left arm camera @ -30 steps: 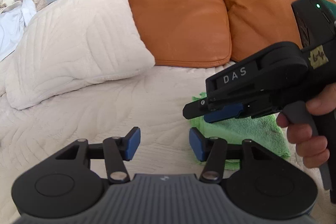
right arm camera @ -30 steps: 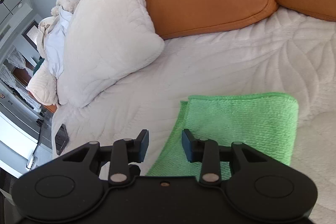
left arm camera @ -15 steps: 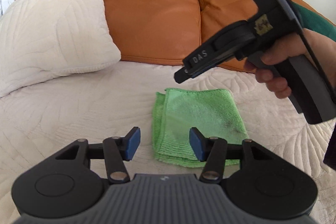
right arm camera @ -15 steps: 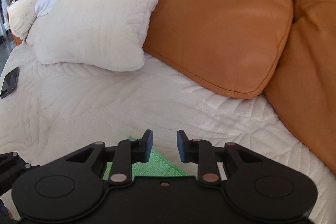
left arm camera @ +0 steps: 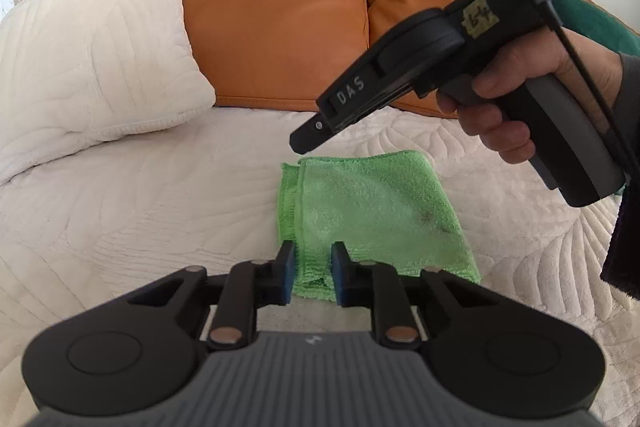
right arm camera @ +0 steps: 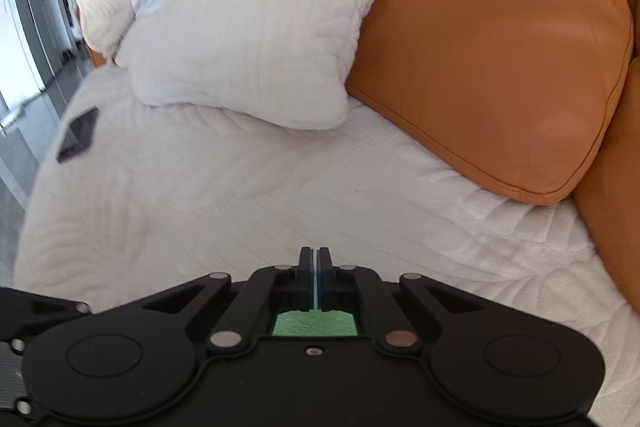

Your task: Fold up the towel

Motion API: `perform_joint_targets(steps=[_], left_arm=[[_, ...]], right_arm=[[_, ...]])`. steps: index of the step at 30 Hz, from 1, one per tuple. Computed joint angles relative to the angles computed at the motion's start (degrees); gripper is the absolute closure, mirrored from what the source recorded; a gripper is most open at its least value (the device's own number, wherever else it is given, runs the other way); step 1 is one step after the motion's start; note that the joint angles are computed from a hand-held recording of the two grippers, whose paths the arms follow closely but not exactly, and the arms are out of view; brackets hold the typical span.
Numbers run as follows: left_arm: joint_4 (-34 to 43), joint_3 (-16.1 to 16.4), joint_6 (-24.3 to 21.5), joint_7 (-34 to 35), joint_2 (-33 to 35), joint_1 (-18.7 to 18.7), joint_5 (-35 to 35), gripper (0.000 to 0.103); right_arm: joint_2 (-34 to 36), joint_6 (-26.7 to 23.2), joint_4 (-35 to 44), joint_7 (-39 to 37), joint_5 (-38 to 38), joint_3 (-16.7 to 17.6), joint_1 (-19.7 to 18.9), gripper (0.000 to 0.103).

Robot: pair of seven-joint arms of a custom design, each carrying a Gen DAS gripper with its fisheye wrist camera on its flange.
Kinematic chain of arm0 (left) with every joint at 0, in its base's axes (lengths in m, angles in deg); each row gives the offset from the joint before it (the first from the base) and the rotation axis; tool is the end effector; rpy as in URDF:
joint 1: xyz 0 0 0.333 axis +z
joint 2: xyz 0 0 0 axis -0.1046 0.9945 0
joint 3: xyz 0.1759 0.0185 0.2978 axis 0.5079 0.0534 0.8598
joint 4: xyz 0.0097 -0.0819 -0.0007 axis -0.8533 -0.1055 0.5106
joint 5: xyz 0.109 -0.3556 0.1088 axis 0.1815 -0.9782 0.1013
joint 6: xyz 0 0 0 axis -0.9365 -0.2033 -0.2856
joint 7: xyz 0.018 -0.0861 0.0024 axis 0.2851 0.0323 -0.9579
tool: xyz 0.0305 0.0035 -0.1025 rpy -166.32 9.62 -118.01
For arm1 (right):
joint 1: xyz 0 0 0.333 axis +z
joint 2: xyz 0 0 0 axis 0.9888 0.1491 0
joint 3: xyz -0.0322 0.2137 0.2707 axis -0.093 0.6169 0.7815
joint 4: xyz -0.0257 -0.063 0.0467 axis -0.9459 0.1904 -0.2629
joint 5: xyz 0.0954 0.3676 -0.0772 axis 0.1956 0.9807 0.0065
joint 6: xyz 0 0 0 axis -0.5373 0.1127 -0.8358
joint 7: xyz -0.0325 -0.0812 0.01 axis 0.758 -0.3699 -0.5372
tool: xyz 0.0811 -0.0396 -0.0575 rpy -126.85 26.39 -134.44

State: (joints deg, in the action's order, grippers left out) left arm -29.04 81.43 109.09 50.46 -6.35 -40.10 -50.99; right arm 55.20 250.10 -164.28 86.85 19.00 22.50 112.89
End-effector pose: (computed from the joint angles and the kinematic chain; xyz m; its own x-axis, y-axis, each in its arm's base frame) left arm 0.5176 -0.4361 0.4197 -0.6342 -0.7698 0.0723 -0.4408 0.2831 -0.8518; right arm 0.5657 0.3494 0.4616 0.2956 -0.9463 -0.1308 -0.6943 -0.1187 -0.7098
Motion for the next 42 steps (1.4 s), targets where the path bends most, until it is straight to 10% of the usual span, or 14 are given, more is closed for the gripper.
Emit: perform_joint_targets(steps=[2,5,8,12,20,22,24,32,42], left_arm=[[-0.1,0.6,-0.4,0.0,-0.1,-0.6,-0.2,0.086],[-0.3,1.5,-0.2,0.2,-0.2,-1.4,-0.6,0.086],[-0.7,1.8,-0.4,0.4,-0.6,-1.8,-0.8,0.086],[-0.3,1.7,-1.1,0.4,-0.6,-1.6,-0.7,0.086],[-0.6,0.4,-1.4,-0.4,-0.8,-0.2,0.5,0.086],[-0.7,0.4,-1.5,-0.4,-0.9,-0.2,0.8,0.086],[-0.7,0.5,-1.7,-0.5,-1.0,-0.3,1.0,0.086],[-0.9,0.0,-2.0,-0.9,-1.3,0.4,1.9,0.086],[-1.4,1.1,-2.1,-1.7,-1.9,-0.5,1.7,0.086]], right_arm=[[0.2,-2.6,1.3,2.7,-3.6,-3.2,2.8,0.064],[0.6,-7.3,3.0,-2.7,-0.8,1.7,-1.4,0.058],[1.4,-8.2,3.5,-10.9,6.1,6.3,-5.4,0.064],[2.5,-7.1,4.1,-12.8,7.0,5.7,-4.7,0.099],[1.4,-1.9,1.5,-18.7,14.5,7.0,-5.5,0.102],[0.8,-1.7,1.2,-12.9,8.5,1.1,-0.7,0.064],[1.0,-7.2,3.1,-11.7,6.4,0.3,0.1,0.056],[2.6,-10.6,4.9,-20.5,11.4,7.8,-6.2,0.097],[1.0,-5.7,2.6,-23.6,16.6,7.5,-5.8,0.102]])
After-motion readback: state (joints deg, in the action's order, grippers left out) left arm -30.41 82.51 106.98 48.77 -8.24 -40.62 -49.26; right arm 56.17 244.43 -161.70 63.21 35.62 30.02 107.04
